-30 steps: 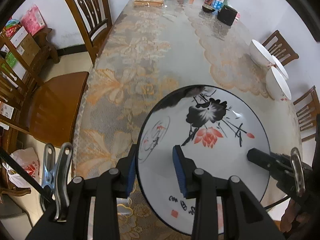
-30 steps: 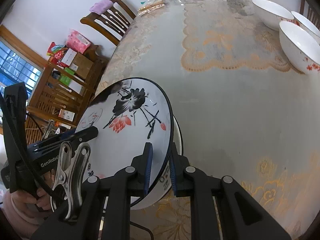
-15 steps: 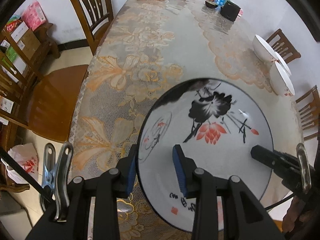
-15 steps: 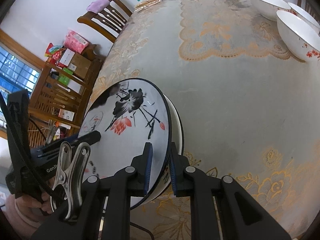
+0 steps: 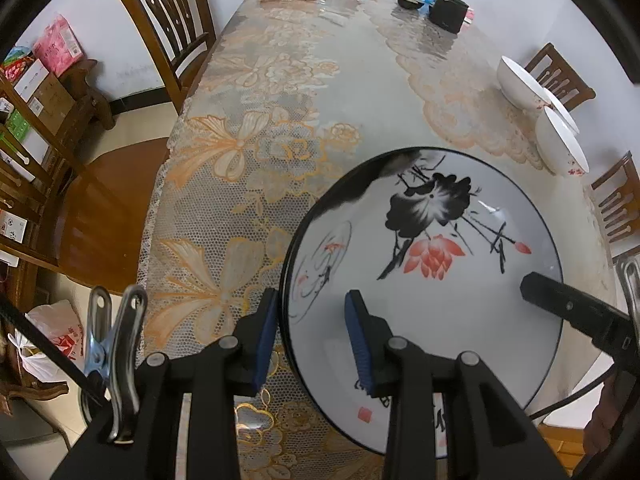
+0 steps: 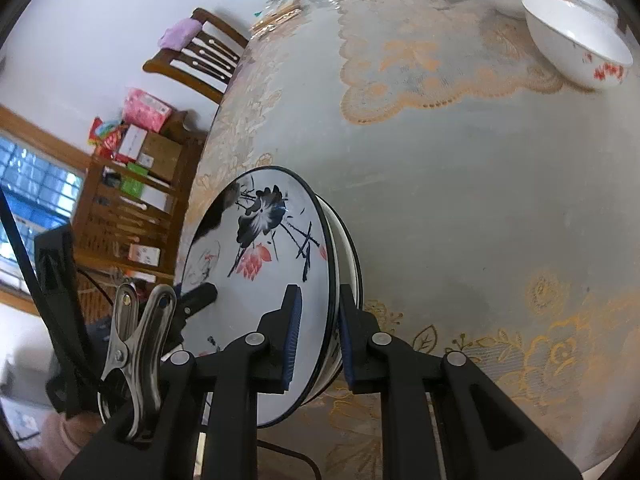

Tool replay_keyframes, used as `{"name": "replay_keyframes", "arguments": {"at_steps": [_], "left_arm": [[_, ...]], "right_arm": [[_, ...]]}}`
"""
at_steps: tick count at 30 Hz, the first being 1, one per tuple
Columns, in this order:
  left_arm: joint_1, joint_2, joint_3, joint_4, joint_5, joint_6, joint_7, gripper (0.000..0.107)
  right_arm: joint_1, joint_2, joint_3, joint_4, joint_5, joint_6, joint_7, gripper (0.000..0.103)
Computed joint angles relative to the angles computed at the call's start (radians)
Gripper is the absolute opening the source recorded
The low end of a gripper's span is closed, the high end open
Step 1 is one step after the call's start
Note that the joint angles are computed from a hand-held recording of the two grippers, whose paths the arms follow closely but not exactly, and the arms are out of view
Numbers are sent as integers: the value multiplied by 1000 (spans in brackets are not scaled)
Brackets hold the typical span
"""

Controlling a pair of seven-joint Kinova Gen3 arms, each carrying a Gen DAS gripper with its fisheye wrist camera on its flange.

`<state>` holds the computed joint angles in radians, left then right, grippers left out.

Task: Organize plates and bowls
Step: 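Lower the lotus-painted plate onto the plate stack and open the right gripper, then move the right gripper toward the white bowls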

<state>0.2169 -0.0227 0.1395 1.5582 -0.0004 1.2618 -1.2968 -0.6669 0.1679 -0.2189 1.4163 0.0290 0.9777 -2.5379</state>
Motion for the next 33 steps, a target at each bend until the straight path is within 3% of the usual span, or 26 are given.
{"name": "replay_keyframes", "arguments": {"at_steps": [4,7,11,16,33], "left_arm": [[-2,-5,-3,7,8,-9,-8,35],[-7,-11,-6,16,10,-19,-9,36],[-16,-11,-12,15,29,-19,-16,36],[-15,-10,-7,11,27,-9,-18,36],[-24,-50,-1,-54,-2,35,-5,40]], "right_arm": [[-29,27,4,-69,42,94,-27,19],[-81,47,11,-133,133,192,-55,29],[-103,60,6,-158,165,229,-9,29],[-88,57,9,-127,111,206,-1,29],[-72,-20,-3,-39,127,148,-83,29]]}}
